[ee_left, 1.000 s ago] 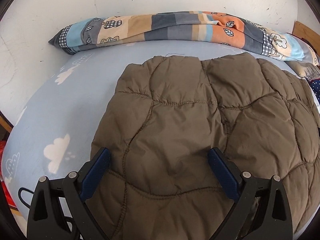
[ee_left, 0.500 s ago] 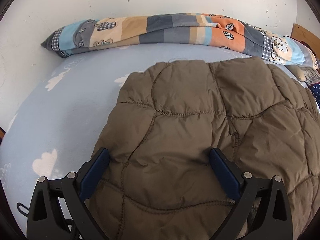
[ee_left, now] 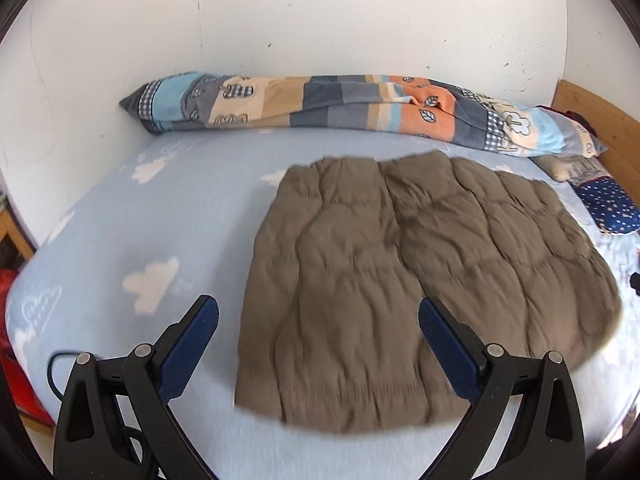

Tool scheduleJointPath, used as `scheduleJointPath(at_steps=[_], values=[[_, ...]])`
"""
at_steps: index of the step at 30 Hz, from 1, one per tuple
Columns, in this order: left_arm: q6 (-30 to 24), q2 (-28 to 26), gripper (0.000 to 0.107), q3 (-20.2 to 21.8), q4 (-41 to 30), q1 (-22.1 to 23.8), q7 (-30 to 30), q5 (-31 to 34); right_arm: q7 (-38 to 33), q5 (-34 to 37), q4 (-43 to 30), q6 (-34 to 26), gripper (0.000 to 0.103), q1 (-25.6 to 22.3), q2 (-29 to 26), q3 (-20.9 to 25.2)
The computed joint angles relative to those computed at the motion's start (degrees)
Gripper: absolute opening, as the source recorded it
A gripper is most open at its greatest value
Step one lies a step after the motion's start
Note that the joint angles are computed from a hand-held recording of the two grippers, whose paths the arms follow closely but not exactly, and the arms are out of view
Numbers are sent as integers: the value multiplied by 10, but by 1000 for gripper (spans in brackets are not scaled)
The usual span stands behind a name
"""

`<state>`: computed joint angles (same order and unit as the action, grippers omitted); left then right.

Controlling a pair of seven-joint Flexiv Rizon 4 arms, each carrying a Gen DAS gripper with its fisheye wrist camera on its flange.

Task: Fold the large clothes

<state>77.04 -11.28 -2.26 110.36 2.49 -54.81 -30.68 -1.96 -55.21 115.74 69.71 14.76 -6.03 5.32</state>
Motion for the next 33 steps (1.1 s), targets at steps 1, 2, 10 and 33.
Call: scheduleJointPath(at_steps=[1, 2, 10, 33], values=[[-7, 7, 101, 0, 7, 1, 3, -1, 10, -1, 15, 3, 76, -3, 11, 1], [-21, 14, 101, 9, 14, -3, -6, 13, 18, 5, 29, 7, 77, -6, 21, 5], [-53, 19, 101, 24, 14, -13, -39, 69, -6, 19, 58, 11, 77, -12, 41, 24], [-462, -387, 92, -2, -656, 62, -158, 123, -585, 550, -467, -175, 86, -93, -292, 45]])
